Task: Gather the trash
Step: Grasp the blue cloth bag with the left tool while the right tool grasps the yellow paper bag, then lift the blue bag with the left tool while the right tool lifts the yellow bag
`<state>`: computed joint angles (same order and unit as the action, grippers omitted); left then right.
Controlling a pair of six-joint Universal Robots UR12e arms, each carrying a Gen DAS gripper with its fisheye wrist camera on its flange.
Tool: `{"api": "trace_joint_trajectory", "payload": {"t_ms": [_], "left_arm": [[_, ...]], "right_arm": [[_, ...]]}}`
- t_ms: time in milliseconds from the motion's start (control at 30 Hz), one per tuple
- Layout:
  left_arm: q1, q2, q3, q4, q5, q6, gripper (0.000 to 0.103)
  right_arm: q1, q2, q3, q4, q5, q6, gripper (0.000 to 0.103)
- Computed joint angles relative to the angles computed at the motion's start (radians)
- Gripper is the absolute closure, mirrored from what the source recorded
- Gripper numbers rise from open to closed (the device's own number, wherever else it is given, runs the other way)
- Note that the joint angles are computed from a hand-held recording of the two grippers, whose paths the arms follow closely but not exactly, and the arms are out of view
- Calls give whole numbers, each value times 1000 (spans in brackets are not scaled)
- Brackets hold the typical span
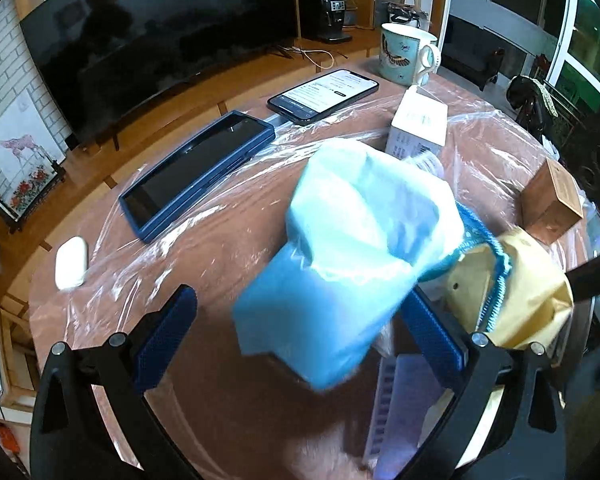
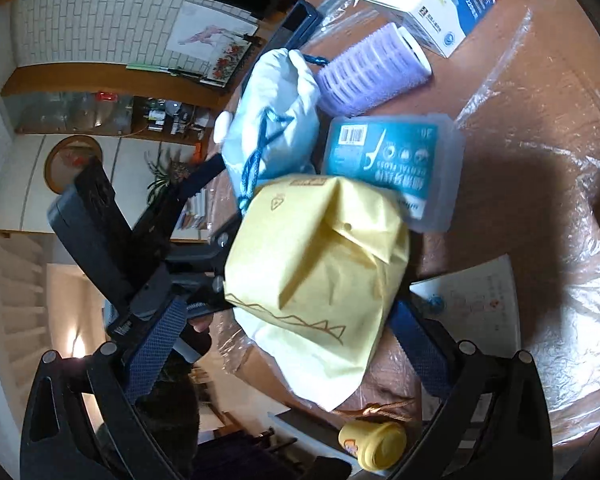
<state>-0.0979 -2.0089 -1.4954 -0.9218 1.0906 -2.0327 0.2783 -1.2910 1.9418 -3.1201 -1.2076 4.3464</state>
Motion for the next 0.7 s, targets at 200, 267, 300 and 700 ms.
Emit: {"api": "trace_joint_trajectory", "payload": {"t_ms": [200, 267, 300, 700], "left_arm": [[-3, -43, 68, -122, -14, -49, 2], [2, -52, 86, -167, -37, -67, 10], [6, -60, 104, -211, -53, -82, 17], [65, -52, 109, -257, -191, -230, 29]], "right_arm": [[5, 0, -11, 29, -27, 14, 11], [1, 4, -7, 10, -29, 29, 23], [-1, 5, -4, 1, -31, 36, 33], [-4, -12, 15, -44, -75, -58, 57]]}}
